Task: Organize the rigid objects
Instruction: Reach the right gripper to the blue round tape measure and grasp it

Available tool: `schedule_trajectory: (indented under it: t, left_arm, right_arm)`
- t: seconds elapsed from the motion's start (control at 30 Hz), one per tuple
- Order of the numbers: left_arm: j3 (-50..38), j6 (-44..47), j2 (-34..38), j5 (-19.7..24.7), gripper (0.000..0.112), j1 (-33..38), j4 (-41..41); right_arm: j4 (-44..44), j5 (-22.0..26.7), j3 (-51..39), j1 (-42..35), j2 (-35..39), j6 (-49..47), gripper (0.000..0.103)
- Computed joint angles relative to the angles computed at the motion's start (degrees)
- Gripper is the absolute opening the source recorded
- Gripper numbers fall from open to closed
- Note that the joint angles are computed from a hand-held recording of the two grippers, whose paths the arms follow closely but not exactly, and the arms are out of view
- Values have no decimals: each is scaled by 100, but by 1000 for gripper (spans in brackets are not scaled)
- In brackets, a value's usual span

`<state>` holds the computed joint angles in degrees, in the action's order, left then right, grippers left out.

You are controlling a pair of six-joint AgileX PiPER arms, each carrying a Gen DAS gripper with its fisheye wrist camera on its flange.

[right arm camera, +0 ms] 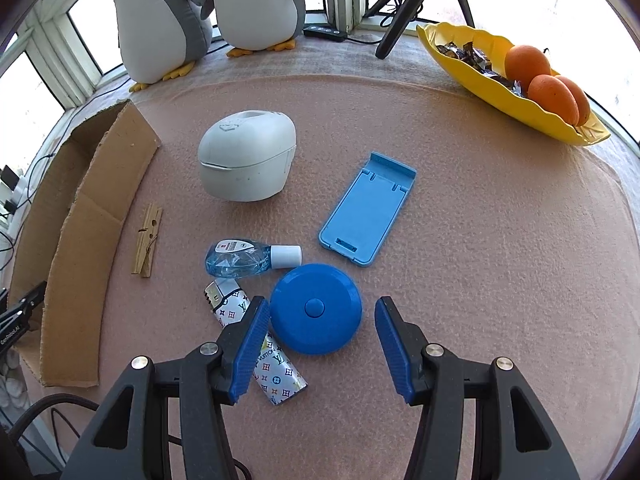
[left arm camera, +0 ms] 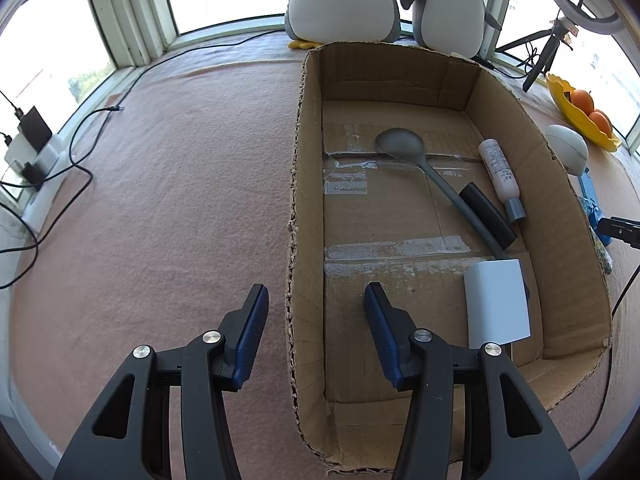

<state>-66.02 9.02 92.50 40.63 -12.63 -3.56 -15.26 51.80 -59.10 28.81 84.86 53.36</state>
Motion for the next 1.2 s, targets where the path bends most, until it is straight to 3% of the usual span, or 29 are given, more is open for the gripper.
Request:
schedule_trajectory:
  t: [0.47, 1.0, 1.2]
  left_arm:
    - [-3, 10, 1, 0, 51, 10, -14]
    - [3, 8, -2, -5, 51, 8, -9]
    - [9, 8, -4, -9, 51, 7, -8]
  right_arm:
    - [94, 130, -190, -65, 296, -140, 51]
    - [225, 44, 138, -19, -86, 12, 46]
    - [-37, 234, 62, 172, -309, 273, 46]
